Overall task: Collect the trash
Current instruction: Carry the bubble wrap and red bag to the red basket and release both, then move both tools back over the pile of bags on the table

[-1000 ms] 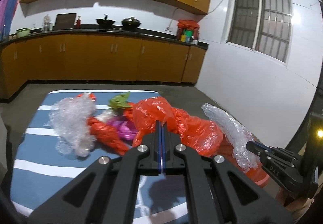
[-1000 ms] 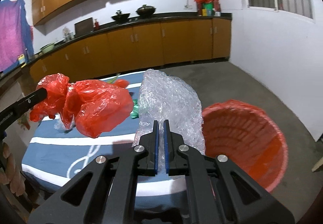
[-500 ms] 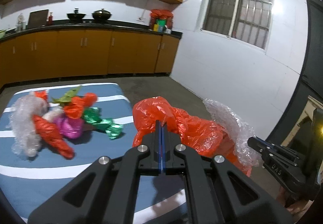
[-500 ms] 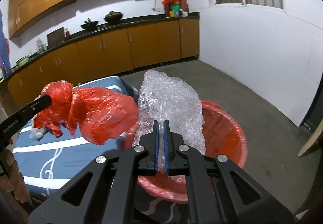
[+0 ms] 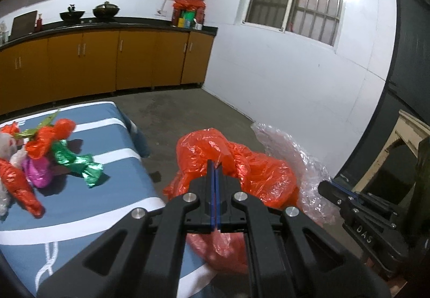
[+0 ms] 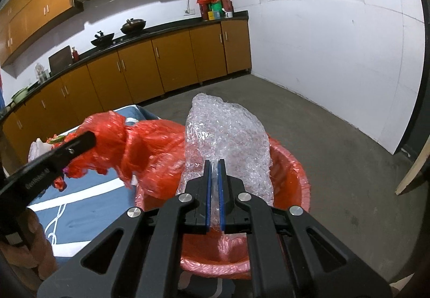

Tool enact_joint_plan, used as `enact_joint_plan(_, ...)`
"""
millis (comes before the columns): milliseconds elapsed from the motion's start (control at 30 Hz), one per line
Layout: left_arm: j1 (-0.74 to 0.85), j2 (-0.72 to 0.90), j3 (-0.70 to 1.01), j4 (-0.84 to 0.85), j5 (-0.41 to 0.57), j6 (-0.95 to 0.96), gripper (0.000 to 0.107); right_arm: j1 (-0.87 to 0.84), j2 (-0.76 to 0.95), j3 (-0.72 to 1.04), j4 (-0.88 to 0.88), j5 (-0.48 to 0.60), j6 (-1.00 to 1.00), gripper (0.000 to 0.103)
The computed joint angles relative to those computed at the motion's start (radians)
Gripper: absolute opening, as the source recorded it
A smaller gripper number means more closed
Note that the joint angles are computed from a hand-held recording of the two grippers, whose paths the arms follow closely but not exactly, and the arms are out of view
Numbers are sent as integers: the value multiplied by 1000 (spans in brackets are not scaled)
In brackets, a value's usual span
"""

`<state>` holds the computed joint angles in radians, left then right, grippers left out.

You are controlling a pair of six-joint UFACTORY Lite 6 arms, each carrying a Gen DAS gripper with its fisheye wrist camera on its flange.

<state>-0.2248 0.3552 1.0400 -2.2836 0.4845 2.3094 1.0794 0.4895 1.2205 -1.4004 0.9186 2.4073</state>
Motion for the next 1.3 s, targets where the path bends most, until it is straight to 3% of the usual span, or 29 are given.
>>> enact_joint_plan(133,-25,56,47,2,-28,-16,12,-12,-18,-35,-30,-20,40,7)
enact_joint_plan(200,-27,72,54,6,-34,-26,27,-18,-27,-57,-40,-40,67,11)
enact_joint_plan(267,-23,77,54,4,-41,-25,29,-23,-32,-66,-39,-45,76,33)
enact_joint_plan(333,-7,70,38,-18,-42,4,33,-15,-38,-75,-36,-28,87,44)
enact_joint_plan(500,25,19,-29,-198,-70,190,55,3,-42,-78,-1,11,60,46)
enact_joint_plan(667,75,-32,-89,-339,-95,341,68,16,-48,-82,11,31,68,53)
enact_joint_plan(1000,273,-91,-162,-354,-92,429,80,33,55,101,29,41,-62,63)
enact_joint_plan(1300,523,-82,-156,-260,-57,434,83,23,329,550,63,-9,-302,74)
